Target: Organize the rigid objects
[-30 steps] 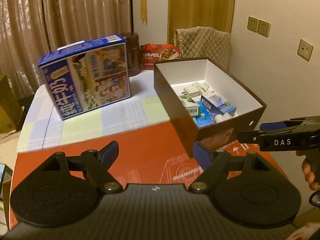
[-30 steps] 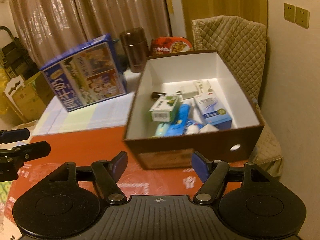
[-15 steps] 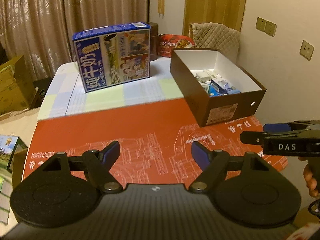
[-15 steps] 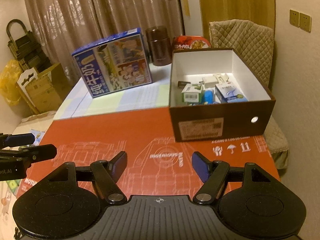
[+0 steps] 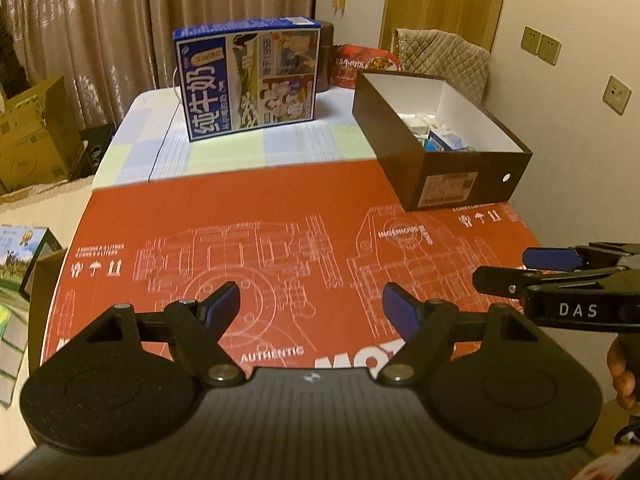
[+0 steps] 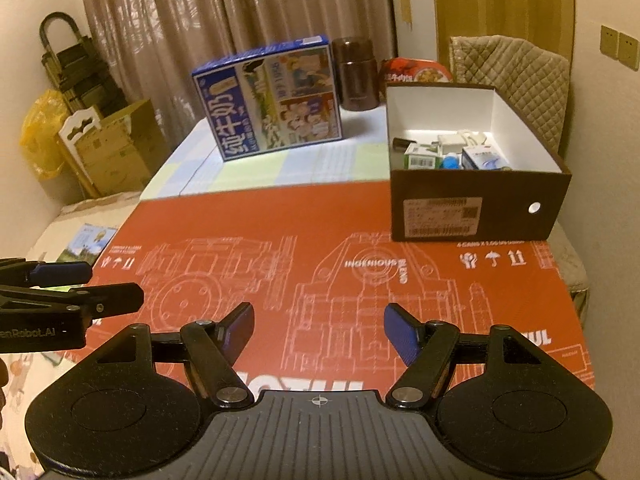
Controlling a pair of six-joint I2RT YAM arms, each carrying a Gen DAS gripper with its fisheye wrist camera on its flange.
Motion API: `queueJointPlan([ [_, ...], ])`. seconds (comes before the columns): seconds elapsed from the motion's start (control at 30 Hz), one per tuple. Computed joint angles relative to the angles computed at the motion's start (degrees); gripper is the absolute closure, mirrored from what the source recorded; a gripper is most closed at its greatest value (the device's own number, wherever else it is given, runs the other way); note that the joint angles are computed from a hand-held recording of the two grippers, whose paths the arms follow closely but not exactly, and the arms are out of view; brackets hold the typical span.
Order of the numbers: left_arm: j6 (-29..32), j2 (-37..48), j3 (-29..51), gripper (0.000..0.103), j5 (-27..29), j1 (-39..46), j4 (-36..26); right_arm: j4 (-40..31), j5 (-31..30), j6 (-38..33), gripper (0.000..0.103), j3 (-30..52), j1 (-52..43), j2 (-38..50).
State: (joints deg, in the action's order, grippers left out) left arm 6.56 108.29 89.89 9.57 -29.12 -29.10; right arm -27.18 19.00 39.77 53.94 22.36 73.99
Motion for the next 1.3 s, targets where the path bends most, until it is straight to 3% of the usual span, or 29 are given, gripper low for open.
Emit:
queueJointPlan([
  [0.6,-0.8,-6.6,-9.5,0.027,-1.8,1.8,2.0,0.1,0.6,2.1,0.034,-0.6,6.0,0.5],
  [1.3,-0.7,-8.4,-11.6,0.027,-2.1,2.1,2.1,0.2,0.7,3.0,0.034,-0.3,7.8,1.5],
])
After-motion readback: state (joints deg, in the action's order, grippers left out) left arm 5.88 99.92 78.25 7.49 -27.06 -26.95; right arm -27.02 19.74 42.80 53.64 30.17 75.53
